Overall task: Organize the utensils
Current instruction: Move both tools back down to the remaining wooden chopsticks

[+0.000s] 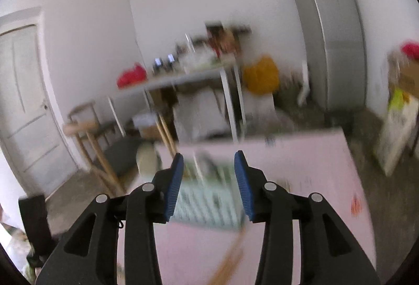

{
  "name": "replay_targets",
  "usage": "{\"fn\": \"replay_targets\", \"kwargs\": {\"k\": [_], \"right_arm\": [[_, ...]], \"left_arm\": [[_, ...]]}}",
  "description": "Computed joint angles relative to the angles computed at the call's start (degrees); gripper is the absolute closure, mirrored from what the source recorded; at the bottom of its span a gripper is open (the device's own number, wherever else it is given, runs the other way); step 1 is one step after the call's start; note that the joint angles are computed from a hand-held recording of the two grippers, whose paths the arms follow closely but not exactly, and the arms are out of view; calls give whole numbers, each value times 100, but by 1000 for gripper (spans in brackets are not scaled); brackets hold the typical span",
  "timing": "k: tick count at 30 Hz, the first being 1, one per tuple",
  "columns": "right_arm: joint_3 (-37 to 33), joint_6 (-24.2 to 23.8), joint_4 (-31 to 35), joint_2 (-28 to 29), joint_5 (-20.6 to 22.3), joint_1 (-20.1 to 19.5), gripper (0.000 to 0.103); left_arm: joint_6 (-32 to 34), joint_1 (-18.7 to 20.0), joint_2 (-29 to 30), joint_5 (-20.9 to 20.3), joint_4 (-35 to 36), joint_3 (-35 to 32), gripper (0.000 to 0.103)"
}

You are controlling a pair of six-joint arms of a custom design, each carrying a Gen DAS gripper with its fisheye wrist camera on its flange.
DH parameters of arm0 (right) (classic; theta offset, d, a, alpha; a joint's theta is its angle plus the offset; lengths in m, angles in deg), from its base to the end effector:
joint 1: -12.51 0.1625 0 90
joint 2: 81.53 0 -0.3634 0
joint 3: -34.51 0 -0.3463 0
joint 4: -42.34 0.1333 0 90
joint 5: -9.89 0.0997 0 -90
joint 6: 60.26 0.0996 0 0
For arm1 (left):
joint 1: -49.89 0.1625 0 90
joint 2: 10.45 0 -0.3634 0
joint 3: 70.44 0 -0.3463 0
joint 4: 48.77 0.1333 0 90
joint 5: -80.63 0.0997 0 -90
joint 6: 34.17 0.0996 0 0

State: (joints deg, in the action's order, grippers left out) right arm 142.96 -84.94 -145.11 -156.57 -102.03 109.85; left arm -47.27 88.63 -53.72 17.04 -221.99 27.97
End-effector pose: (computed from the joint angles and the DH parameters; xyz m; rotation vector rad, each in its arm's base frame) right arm 0.1604 -0.4931 0.3721 0.3635 -2.2685 1.3434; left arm -0.3510 -0.5093 0.0957 0.7752 2.7537 -0.9613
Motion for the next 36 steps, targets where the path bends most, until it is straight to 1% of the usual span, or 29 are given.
{"fn": "replay_targets", "kwargs": {"k": [2,5,7,8,10,13,16,20,22,24,27,31,32,33,36], "right_arm": [[354,510,509,-216,-234,-248,63],[673,1233,1256,-399,-296,-658,63],[811,1558,1573,-450,-300,-863,63],[889,1726,1689,-485,-228,-979,63],[967,1869,1764,-511,-96,-1114,63],[1035,1811,1689,-530,-1,-1198,63],[1023,1776,1684,-528,111,-1236,63],[1051,1798,1744,-585,289,-1319,63],[1057,1791,1722,-566,331,-1335,63],[1041,1793,1726,-554,356,-1343,63],[1030,1806,1728,-550,355,-1342,63],[1031,1809,1747,-551,353,-1342,63],[1031,1802,1750,-547,353,-1336,63],[1027,1794,1747,-535,341,-1322,63],[1003,1780,1759,-508,316,-1293,63]], "left_arm": [[-77,22,74,-302,405,-81,57],[-90,-6,257,-581,826,-190,58],[-86,-25,431,-767,1055,-333,62],[-76,-31,471,-815,1117,-369,62],[-1,-52,672,-926,1324,-567,65],[73,-93,912,-917,1588,-795,68],[134,-137,1109,-804,1841,-995,71],[156,-215,1293,-533,2174,-1172,74],[192,-205,1294,-456,2191,-1183,78],[239,-223,1310,-388,2234,-1206,78],[247,-208,1377,-347,2300,-1319,82],[225,-194,1388,-300,2348,-1389,83],[211,-203,1432,-247,2352,-1436,84],[209,-212,1438,-175,2370,-1442,87],[151,-210,1360,-191,2452,-1403,87]]}}
